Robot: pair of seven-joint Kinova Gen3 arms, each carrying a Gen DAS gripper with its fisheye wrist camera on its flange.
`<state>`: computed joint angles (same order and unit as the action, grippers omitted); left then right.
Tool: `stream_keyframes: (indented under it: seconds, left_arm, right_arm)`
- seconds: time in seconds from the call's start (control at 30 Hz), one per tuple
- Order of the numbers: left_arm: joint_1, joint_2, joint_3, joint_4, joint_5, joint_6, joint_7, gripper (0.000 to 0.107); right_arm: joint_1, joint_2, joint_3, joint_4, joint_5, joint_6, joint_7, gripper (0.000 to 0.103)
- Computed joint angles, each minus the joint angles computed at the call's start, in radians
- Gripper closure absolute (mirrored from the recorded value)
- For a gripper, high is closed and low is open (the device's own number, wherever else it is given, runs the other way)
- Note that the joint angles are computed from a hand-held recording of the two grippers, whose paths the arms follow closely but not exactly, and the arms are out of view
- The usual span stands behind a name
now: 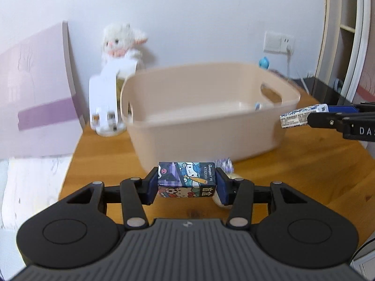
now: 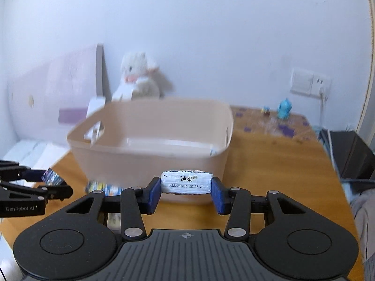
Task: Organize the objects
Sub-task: 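Lift both boxes into the basket and open both grippers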
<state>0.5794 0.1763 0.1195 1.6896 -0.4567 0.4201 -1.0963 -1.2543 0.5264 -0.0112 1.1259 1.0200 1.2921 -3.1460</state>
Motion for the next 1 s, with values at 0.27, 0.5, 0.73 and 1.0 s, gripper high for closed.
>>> stream_keyframes:
  seconds: [0.27, 0.5, 0.73, 1.0]
  left_arm:
    - [0.034, 0.045, -0.036, -0.125, -0.072, -0.01, 0.045, 0.056]
    - [0.074, 0.164, -0.08, -0.29, -0.082, 0.046, 0.023, 0.056]
    - [0.093, 0.306, -0.099, -0.477, -0.03, 0.18, -0.055, 0.056]
    - [0.044, 0.447, -0.056, -0.71, 0.14, 0.415, -0.178, 0.056]
  right_arm:
    - [0.025, -0.005, 0.028, -0.058, 0.07, -0.009, 0.047, 0.061]
    - [0.056, 0.077, 0.075, -0.182, 0.058, -0.038, 0.107, 0.061]
    - [0.096, 0.171, 0.122, -0.285, -0.044, -0.039, 0.199, 0.061]
    - [0.163, 0.233, 0.131, -0.392, -0.25, -0.009, 0.335, 0.049]
